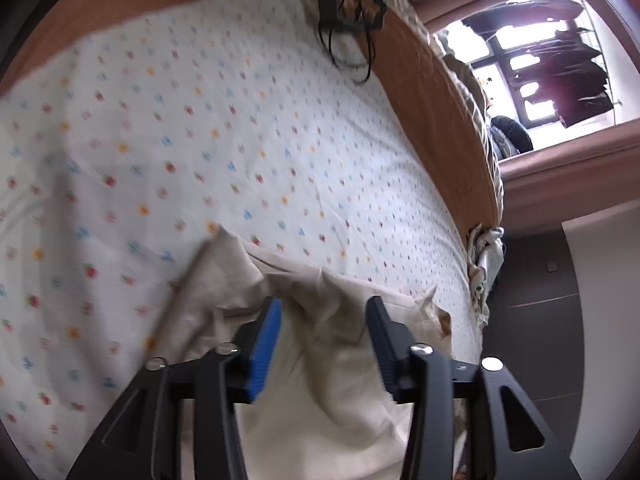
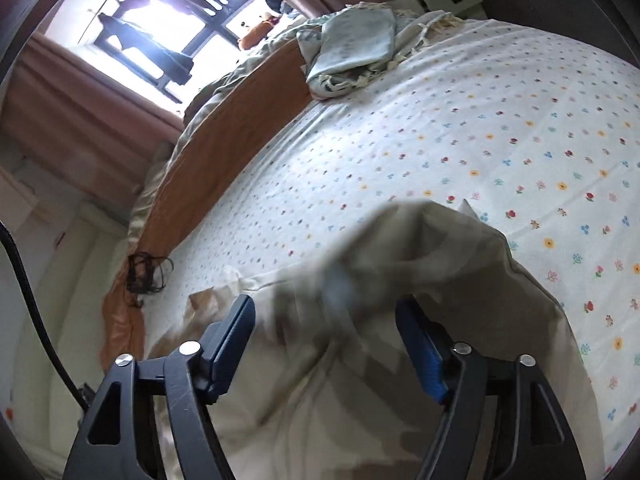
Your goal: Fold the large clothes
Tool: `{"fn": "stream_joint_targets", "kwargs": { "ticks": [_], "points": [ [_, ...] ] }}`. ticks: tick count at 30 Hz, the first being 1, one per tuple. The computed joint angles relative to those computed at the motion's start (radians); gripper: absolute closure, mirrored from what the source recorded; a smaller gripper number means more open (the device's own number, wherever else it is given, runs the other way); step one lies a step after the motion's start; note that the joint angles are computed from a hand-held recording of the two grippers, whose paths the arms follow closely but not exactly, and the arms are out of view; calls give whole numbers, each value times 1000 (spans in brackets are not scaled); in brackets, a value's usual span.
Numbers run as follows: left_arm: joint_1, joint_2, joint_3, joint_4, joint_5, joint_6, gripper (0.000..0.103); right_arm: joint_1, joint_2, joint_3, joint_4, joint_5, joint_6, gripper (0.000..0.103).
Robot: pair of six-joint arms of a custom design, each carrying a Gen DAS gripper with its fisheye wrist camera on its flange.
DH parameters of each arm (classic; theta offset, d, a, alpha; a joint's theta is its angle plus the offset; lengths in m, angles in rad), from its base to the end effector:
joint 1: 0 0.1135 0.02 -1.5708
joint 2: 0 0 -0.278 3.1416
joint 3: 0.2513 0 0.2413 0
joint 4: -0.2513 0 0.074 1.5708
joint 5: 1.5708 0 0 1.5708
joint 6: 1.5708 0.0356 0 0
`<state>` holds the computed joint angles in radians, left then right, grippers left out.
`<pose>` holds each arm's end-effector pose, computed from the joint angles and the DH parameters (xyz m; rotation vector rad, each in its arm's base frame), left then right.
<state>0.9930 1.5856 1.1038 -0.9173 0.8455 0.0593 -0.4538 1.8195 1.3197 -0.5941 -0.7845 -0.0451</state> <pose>0.1729 0.2164 0.2402 -1.0159 2.2260 -0.8455 0.3416 -0.1387 0.2355 0.2486 2.3787 0.8112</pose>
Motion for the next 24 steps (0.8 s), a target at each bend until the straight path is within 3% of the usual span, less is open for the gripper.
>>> {"fn": "stream_joint_targets", "kwargs": {
  "ticks": [9, 24],
  "points": [
    [219, -68, 5, -189, -40, 248, 50, 42, -136, -63, -27, 87, -44, 30],
    [539, -152, -141, -392, -182, 672, 50, 87, -376, -203, -201, 177, -168, 30]
  ]
}}
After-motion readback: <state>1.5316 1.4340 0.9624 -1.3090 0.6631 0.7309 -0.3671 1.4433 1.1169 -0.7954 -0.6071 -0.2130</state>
